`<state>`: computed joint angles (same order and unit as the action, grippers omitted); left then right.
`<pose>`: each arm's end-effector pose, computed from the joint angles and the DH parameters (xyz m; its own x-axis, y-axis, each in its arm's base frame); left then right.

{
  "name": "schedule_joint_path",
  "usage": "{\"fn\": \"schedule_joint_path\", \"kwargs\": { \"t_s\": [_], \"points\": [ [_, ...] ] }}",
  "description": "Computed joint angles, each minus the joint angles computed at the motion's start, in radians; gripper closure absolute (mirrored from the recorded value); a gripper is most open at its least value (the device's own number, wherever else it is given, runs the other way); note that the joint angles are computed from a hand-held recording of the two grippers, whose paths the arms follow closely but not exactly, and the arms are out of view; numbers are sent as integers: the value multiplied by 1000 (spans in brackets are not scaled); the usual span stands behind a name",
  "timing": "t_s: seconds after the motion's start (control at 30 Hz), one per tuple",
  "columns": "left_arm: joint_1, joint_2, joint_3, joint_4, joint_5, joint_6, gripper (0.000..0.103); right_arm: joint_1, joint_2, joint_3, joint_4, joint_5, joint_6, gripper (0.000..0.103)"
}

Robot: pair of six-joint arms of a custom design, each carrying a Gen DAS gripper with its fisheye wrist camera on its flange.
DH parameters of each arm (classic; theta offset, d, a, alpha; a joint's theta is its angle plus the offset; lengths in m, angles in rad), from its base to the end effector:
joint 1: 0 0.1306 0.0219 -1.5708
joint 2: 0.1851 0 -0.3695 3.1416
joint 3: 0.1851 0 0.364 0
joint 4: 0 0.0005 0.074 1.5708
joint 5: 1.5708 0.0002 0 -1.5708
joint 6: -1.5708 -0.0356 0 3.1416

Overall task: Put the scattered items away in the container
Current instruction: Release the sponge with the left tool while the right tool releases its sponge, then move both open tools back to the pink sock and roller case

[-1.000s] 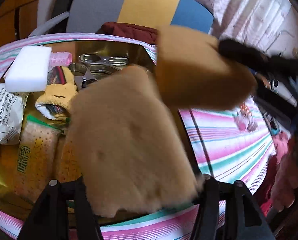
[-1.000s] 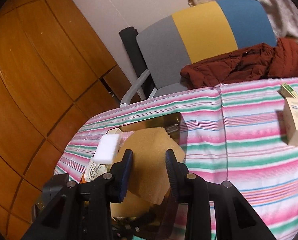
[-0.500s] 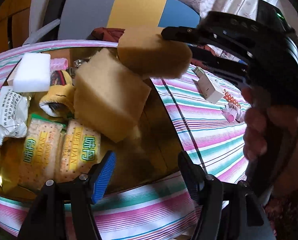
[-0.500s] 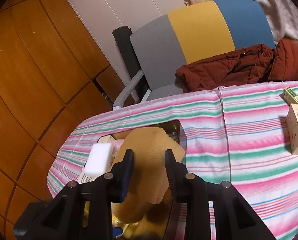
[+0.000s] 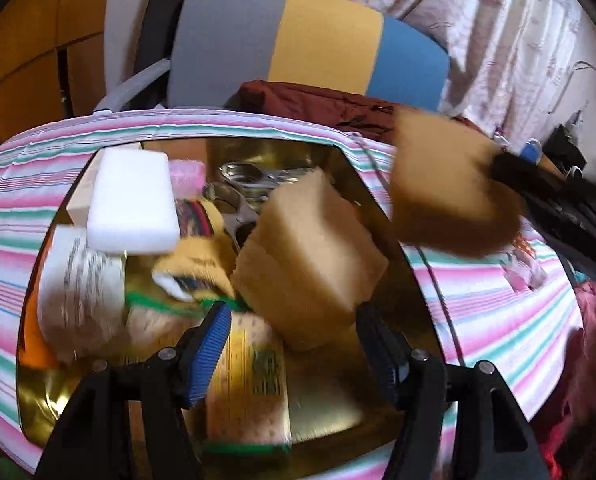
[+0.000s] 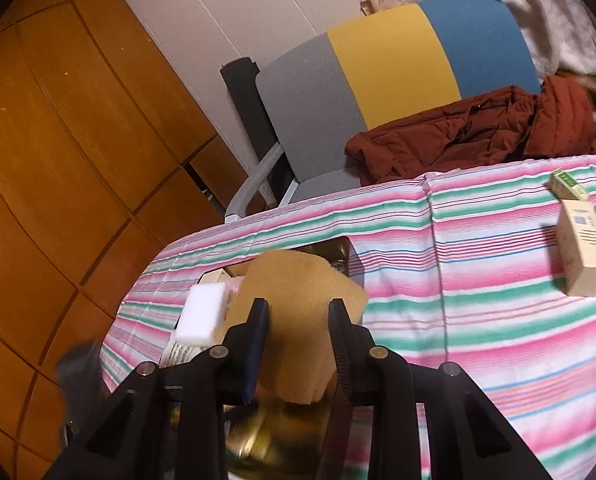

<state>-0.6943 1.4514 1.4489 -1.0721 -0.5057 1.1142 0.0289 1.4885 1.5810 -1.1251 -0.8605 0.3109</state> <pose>0.3643 -0.2815 0.4058 -0.6413 -0.4878 -0.5923 -0.4379 0.8665 -0.2395 0.4710 0.0401 0.4482 -0.6925 -0.2196 -0.6872 -0.6503 0.6023 0.4630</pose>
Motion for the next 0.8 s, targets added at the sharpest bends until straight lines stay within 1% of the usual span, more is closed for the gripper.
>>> {"fn": "schedule_joint_path", "kwargs": {
  "t_s": [0.03, 0.1, 0.17, 0.2, 0.23, 0.3, 0.33, 0.4, 0.47, 0.57, 0.7, 0.8],
  "points": [
    [16, 0, 4, 4, 5, 14, 37, -8, -8, -8, -18, -6, 18, 71],
    [37, -34, -16, 29, 7, 42, 38, -17, -25, -28, -59, -1, 63, 72],
    [34, -85, -55, 64, -31, 73, 38, -14, -21, -33, -141, -2, 139, 70],
    [30, -99, -62, 61, -54, 90, 38, -10, -17, -37, -179, 1, 180, 69],
    [28, -112, -69, 58, -72, 103, 38, -4, -21, -51, -187, 12, 203, 69],
    [27, -136, -87, 59, -91, 121, 38, 6, -38, -89, -148, 45, 203, 68],
    [24, -148, -97, 54, -101, 135, 38, 4, -40, -100, -135, 45, 195, 68],
    [13, -162, -112, 45, -112, 159, 38, -8, -33, -105, -145, 28, 185, 67],
    [6, -175, -132, 42, -116, 184, 38, -9, -36, -113, -156, 37, 203, 67],
    [-1, -186, -155, 46, -103, 219, 38, -2, -46, -131, -175, 48, 253, 74],
    [-17, -185, -175, 50, -110, 256, 38, 20, -56, -152, -205, 46, 301, 75],
    [-19, -189, -177, 47, -117, 275, 38, 65, -70, -182, -168, 83, 304, 75]
  ]
}}
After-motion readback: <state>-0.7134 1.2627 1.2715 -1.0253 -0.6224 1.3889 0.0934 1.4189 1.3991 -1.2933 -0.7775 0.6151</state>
